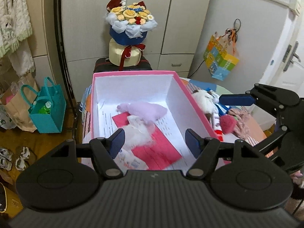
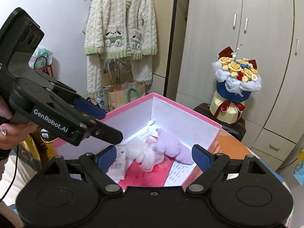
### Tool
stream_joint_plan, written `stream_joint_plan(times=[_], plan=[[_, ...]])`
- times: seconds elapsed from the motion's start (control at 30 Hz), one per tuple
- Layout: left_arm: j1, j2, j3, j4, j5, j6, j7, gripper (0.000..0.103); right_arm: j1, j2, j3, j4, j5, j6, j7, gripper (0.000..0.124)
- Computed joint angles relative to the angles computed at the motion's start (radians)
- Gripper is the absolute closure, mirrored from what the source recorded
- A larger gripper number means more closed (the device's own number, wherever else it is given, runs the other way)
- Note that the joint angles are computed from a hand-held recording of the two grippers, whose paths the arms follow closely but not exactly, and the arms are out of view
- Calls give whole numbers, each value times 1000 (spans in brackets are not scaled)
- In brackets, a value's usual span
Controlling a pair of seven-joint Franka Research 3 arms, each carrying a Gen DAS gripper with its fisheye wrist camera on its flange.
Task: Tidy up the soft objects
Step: 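Open both grippers to drop the plush toy and withdraw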
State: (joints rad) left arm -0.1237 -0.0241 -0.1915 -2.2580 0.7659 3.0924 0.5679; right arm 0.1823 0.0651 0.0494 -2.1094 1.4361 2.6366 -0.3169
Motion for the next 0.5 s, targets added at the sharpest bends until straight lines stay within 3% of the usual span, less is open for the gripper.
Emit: stream_joint_plan(times=[0.2, 0.37, 0.5], plan=[[10, -116, -42, -88, 37, 13, -21, 34, 8, -128, -20, -116, 25, -14, -32, 35], [66, -198, -121, -149, 66, 39, -41, 34, 15, -217, -55, -201, 42, -31, -58, 34], [49, -239, -138, -179, 25, 44, 15, 34, 3, -284, -93, -264, 20, -74, -54, 34]])
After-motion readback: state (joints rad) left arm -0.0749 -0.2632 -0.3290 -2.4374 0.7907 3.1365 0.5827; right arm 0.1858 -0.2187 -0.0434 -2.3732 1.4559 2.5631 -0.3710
